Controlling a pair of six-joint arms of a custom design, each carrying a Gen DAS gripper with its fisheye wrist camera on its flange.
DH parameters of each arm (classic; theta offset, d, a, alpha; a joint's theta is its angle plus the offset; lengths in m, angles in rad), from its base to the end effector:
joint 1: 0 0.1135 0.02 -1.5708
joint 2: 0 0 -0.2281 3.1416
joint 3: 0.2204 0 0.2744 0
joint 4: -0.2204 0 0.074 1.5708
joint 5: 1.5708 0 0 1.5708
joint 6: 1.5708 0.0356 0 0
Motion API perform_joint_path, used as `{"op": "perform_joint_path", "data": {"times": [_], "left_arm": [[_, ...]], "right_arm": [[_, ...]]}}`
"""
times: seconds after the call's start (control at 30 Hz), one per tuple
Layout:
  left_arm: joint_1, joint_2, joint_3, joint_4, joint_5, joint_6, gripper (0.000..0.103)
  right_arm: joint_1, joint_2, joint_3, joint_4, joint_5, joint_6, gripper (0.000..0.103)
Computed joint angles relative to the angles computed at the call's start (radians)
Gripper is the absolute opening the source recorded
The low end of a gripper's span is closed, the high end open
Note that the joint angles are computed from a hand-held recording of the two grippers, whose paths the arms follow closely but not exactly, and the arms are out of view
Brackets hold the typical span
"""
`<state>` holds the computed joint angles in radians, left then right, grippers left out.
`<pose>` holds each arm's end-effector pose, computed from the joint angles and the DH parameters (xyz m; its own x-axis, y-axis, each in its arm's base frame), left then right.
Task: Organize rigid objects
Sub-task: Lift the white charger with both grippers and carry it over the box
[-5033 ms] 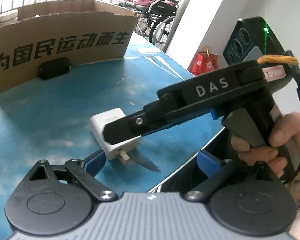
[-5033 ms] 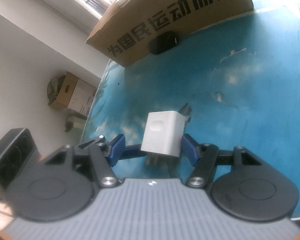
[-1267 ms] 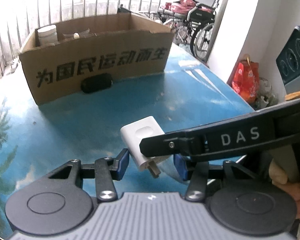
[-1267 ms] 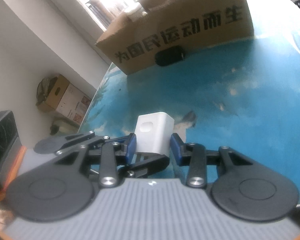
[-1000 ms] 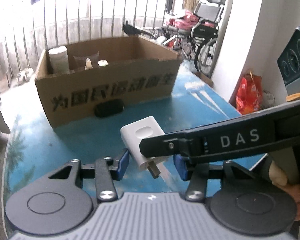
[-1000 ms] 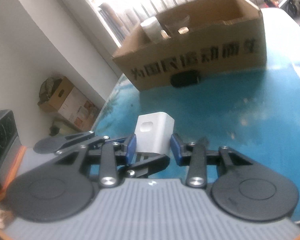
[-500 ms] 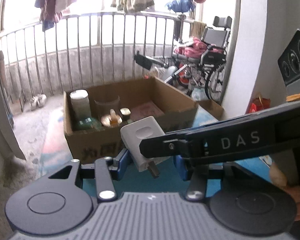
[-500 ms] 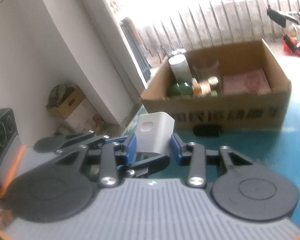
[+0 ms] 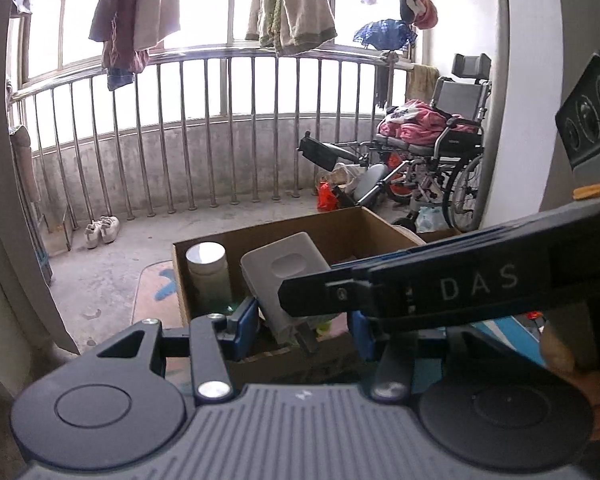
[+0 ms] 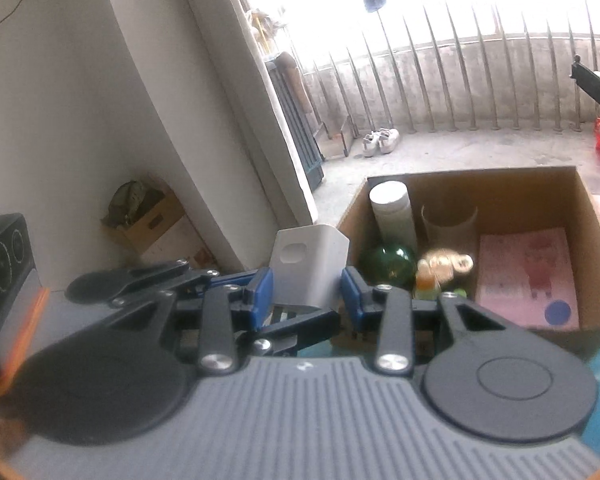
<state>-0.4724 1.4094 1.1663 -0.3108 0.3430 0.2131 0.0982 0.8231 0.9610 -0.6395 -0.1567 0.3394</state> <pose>0.3054 -0.1695 0.2758 -0.3133 0.3838 -0.8687 0.7668 0.6418 0.0070 0.2160 0.0269 0.3245 -0.5288 0.2784 -0.8018 -0.0604 0.9300 0.3627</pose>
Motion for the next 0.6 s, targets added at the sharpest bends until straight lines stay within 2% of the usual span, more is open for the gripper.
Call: {"op": "perform_joint_path", "data": {"times": [0.23, 0.4, 0.6], "left_arm": [[0.015, 0.227, 0.217, -0.058, 0.004, 0.020, 0.050], [0.026, 0.362, 0.334, -0.102, 0.010, 0.042, 0.050], [0.041, 0.535, 0.526, -0.230, 0.043, 0.061, 0.050]], "right_arm": [[-0.101, 0.223, 0.106, 0.075, -0.123, -0.022, 0.037], [-0.154, 0.343, 0.132, 0.124, -0.194, -0.013, 0.037], [-0.203, 0.475, 0.164, 0.152, -0.259, 0.005, 0.037]]}}
